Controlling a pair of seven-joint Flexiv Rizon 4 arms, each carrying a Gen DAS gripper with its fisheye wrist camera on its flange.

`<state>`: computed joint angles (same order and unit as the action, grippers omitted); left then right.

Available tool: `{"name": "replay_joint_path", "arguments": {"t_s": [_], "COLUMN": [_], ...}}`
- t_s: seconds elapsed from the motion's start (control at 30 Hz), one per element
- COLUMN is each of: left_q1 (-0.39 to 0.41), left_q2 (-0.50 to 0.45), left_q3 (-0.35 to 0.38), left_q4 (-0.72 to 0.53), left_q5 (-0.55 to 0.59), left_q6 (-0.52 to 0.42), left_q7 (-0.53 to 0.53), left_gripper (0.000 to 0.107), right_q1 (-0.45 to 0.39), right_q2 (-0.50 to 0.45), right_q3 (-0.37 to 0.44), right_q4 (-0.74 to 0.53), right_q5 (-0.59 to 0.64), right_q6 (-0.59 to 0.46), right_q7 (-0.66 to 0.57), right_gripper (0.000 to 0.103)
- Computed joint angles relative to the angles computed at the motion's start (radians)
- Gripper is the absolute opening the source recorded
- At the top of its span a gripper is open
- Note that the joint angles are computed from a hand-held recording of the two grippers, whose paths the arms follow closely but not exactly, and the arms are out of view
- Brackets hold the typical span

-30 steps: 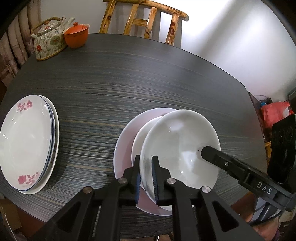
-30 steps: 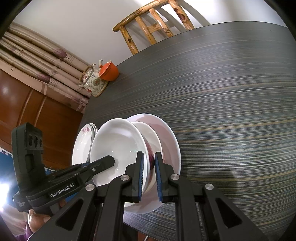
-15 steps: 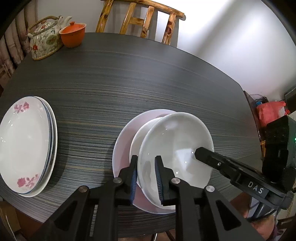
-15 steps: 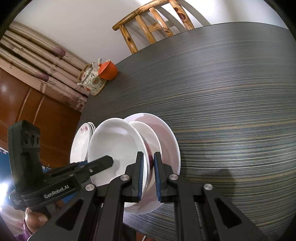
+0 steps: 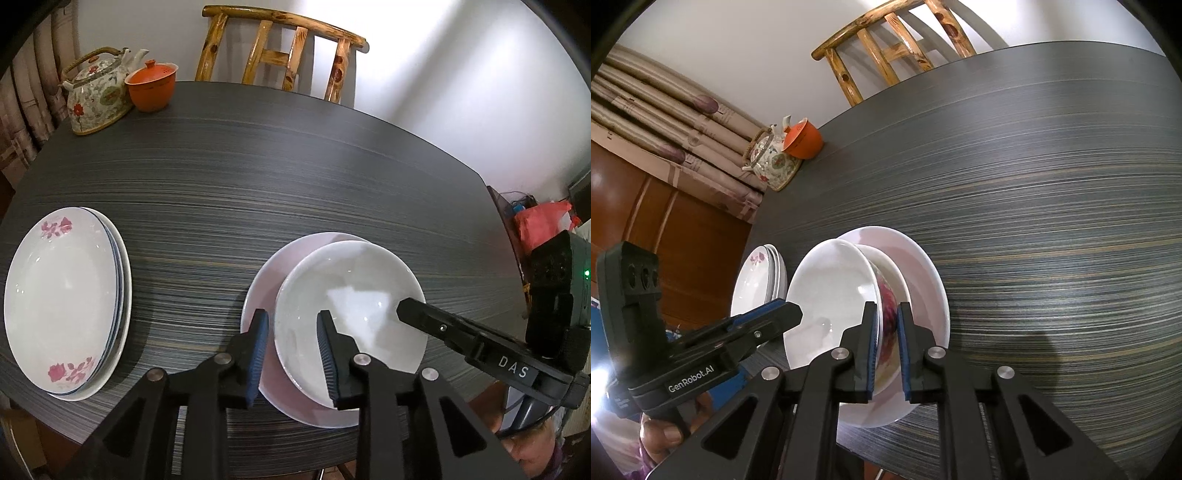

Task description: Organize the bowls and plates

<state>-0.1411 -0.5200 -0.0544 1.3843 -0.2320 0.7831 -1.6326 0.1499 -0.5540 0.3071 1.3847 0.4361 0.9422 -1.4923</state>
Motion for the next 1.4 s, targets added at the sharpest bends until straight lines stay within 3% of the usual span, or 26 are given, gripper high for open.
{"name": "replay_joint_path", "arguments": {"t_s": [0.67, 0.9, 1.03, 1.4], "left_q1": [0.009, 0.020, 0.023, 0.004], "left_q2": [0.062, 0.086, 0.097, 0.120], "left_q3": [-0.004, -0.017, -0.021, 0.009], "left_q4": [0.130, 0.190, 0.217, 0.259], "left_q5": [-0.020, -0.054, -0.070, 0.001], "left_q6": [0.109, 0.167, 0.196, 0.285], "left_q7": [0.045, 0.085, 0.107, 0.128], "left_gripper": [0.027, 0.027, 0.028, 0.028], "right_q1": [-0.010, 0.021, 0.004, -0.004], "right_q2": [0.041, 0.093, 0.102, 0.111], "right_q3": [0.002, -0.050, -0.035, -0.011], "right_q4": [0.066, 0.175, 0.201, 0.231], "right_q5": [0.007, -0.080, -0.092, -0.080], "right_q6": [0.095, 0.182, 0.191, 0.195], "right_q7": [-0.021, 0.037, 0.044, 0.055], "right_gripper": [0.016, 0.016, 0.016, 0.022]}}
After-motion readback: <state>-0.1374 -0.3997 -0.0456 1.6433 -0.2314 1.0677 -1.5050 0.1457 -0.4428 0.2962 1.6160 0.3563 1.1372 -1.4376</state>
